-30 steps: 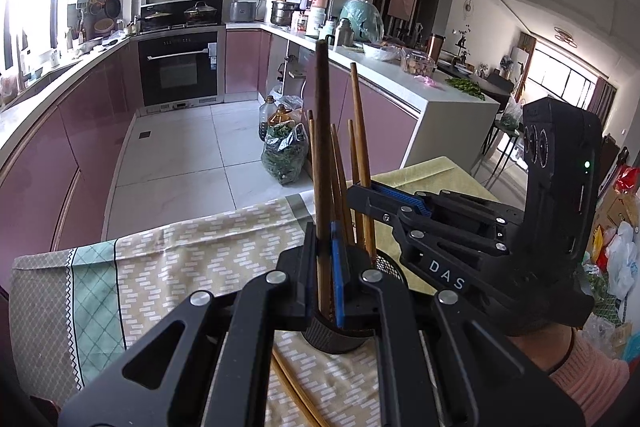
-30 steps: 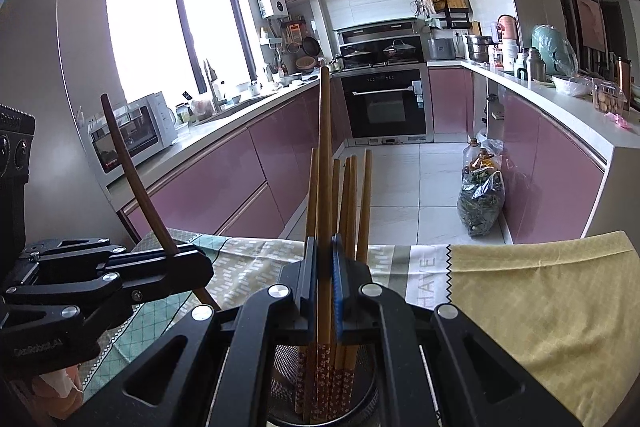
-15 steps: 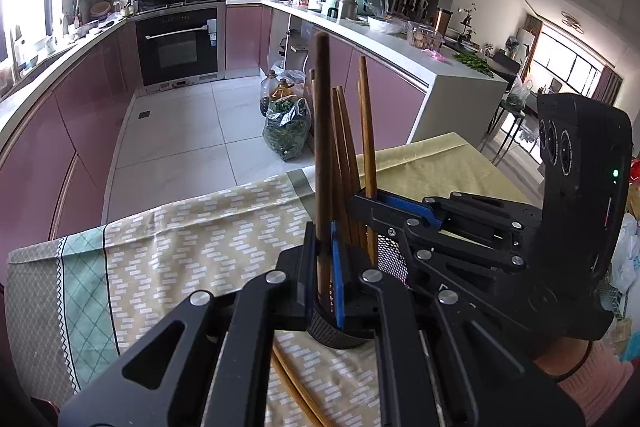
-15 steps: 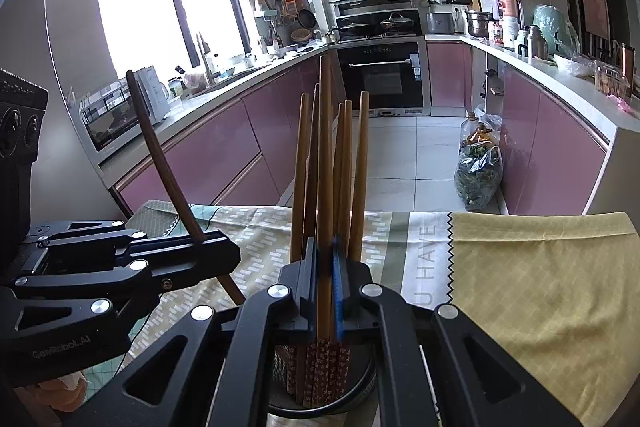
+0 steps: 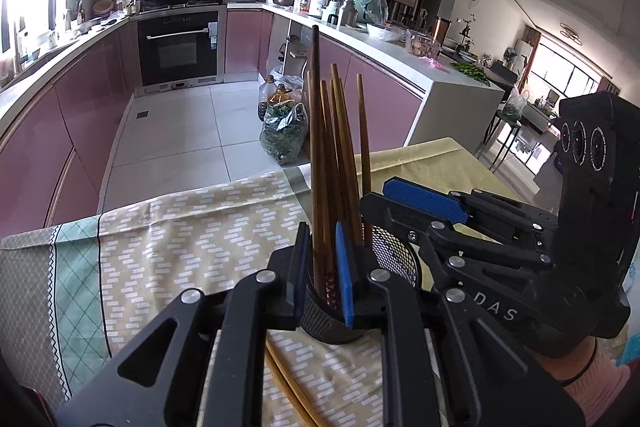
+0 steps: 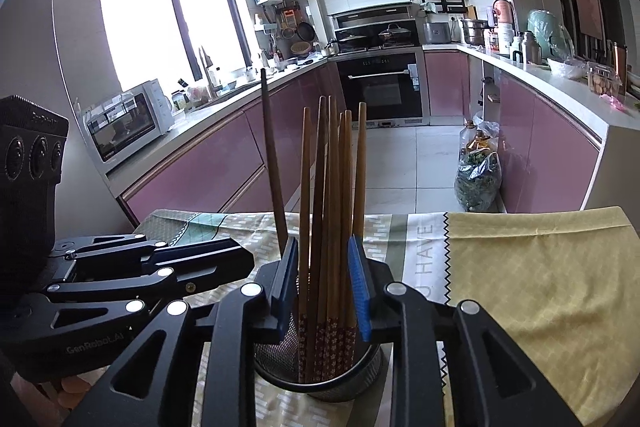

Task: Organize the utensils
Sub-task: 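Move both open grippers back over the last chopsticks on the table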

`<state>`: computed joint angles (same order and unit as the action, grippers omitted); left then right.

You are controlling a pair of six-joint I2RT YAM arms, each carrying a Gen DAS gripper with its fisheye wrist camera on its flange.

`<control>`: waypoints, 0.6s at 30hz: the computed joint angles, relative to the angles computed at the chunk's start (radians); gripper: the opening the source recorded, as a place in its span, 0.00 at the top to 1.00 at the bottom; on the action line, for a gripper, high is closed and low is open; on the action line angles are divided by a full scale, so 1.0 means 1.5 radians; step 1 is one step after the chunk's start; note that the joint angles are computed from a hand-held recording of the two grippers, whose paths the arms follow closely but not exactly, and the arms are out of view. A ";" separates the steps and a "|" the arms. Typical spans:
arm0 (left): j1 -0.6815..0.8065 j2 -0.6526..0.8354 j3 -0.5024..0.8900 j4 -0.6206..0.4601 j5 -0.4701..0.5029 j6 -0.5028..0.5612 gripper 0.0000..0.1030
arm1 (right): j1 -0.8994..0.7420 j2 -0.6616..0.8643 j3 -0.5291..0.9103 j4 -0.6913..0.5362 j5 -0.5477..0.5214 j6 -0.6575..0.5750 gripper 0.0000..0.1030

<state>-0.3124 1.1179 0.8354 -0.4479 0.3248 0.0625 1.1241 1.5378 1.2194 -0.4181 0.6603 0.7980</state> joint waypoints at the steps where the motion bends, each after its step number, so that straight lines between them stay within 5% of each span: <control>1: 0.005 -0.010 -0.008 0.004 0.004 0.000 0.87 | 0.005 -0.003 -0.002 0.000 0.005 0.001 0.76; 6: 0.025 -0.070 -0.051 0.005 0.009 0.009 0.82 | 0.037 -0.022 -0.016 0.005 0.024 0.010 0.74; 18: 0.151 -0.262 -0.181 -0.058 0.039 0.081 0.46 | 0.131 -0.001 -0.037 0.016 -0.013 0.024 0.60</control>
